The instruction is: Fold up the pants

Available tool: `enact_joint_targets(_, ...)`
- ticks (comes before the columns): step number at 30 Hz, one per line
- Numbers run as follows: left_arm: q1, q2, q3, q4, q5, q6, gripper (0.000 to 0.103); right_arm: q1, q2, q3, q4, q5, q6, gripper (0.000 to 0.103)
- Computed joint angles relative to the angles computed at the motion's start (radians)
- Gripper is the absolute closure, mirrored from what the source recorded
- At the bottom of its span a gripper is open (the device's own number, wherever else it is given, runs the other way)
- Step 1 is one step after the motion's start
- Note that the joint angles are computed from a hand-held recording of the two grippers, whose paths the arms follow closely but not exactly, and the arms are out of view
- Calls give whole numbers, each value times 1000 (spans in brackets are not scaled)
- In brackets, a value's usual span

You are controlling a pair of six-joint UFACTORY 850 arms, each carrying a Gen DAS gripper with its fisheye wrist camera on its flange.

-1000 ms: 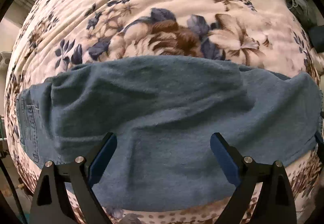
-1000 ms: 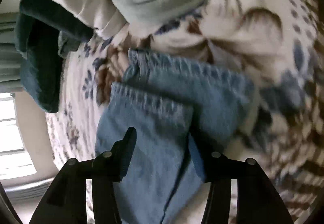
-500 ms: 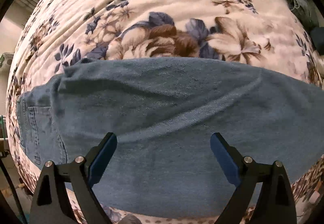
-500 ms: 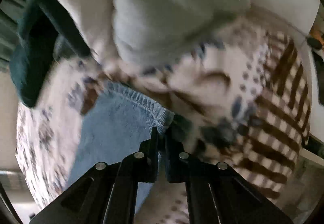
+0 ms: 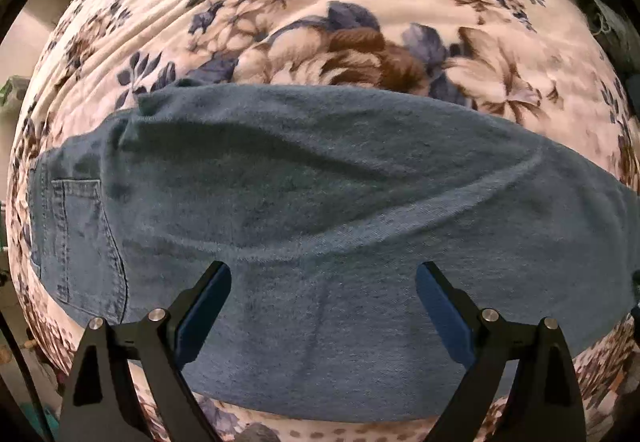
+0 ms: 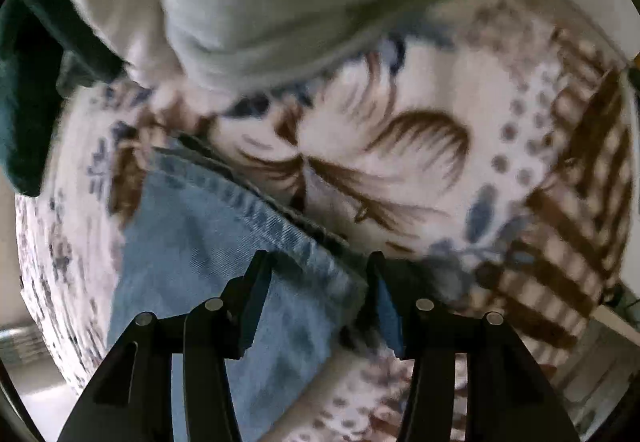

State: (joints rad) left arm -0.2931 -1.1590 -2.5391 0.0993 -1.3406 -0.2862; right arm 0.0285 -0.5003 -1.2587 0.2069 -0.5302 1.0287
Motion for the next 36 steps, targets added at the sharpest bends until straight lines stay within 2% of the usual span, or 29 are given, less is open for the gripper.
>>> enact_joint_targets(2, 3, 23, 37, 0, 23, 0, 9, 11, -25, -49, -72, -22, 10, 81)
enact_joint_targets(4, 11, 53, 84, 14, 60, 2, 9, 40, -39, -103, -238, -75, 70, 83)
enact_joint_targets(5, 15, 77, 122, 20, 89, -4, 9, 46, -45, -110, -263, -89, 93, 83)
enact_joint_targets(6, 21, 95, 151, 22, 116, -9, 9, 44, -52, -110, -247, -101, 91, 81)
enact_joint_targets(7, 29, 108, 170, 22, 132, -12, 9, 34, -63, -113, -188, -118, 66, 70)
enact_joint_targets(9, 51, 135, 210, 12, 153, -14, 9, 14, -74, -128, -45, -170, -7, 58)
enact_joint_targets(11, 82, 166, 252, -10, 172, -17, 9, 30, -58, -143, -38, -188, -7, 52)
enact_joint_targets(13, 125, 220, 321, -14, 196, -26, 9, 75, -38, -176, -79, -212, 20, 39)
enact_joint_targets(16, 177, 286, 398, 14, 210, -43, 9, 146, -53, -244, -29, -236, -29, 39)
enact_joint_targets(19, 243, 339, 460, 48, 212, -52, 9, 251, -142, -384, 103, -262, -144, 39)
enact_joint_targets(21, 307, 331, 440, 97, 200, -53, 9, 305, -216, -479, 199, -280, -236, 39)
enact_joint_targets(22, 325, 315, 418, 118, 190, -59, 9, 341, -279, -563, 246, -317, -269, 39)
enact_joint_targets(25, 398, 251, 336, 160, 137, -58, 9, 397, -396, -695, 391, -377, -250, 39)
enact_joint_targets(27, 444, 189, 254, 135, 84, -43, 9, 428, -413, -694, 467, -374, -223, 39)
enact_joint_targets(29, 481, 122, 165, 83, 28, -27, 9, 460, -401, -636, 547, -326, -200, 39)
enact_joint_targets(30, 499, 95, 135, 51, 3, -14, 9, 470, -399, -620, 562, -309, -185, 41)
enact_joint_targets(32, 526, 86, 152, -18, 8, 13, 9, 484, -372, -563, 576, -238, -145, 77)
enact_joint_targets(33, 532, 111, 203, -38, 47, 19, 21, 491, -367, -555, 571, -219, -133, 92)
enact_joint_targets(34, 537, 153, 279, -57, 109, 30, 48, 496, -359, -550, 546, -201, -113, 95)
enact_joint_targets(35, 539, 179, 328, -65, 140, 50, 52, 497, -363, -572, 494, -212, -95, 95)
enact_joint_targets(36, 532, 201, 370, -37, 159, 62, 51, 499, -379, -613, 434, -256, -84, 96)
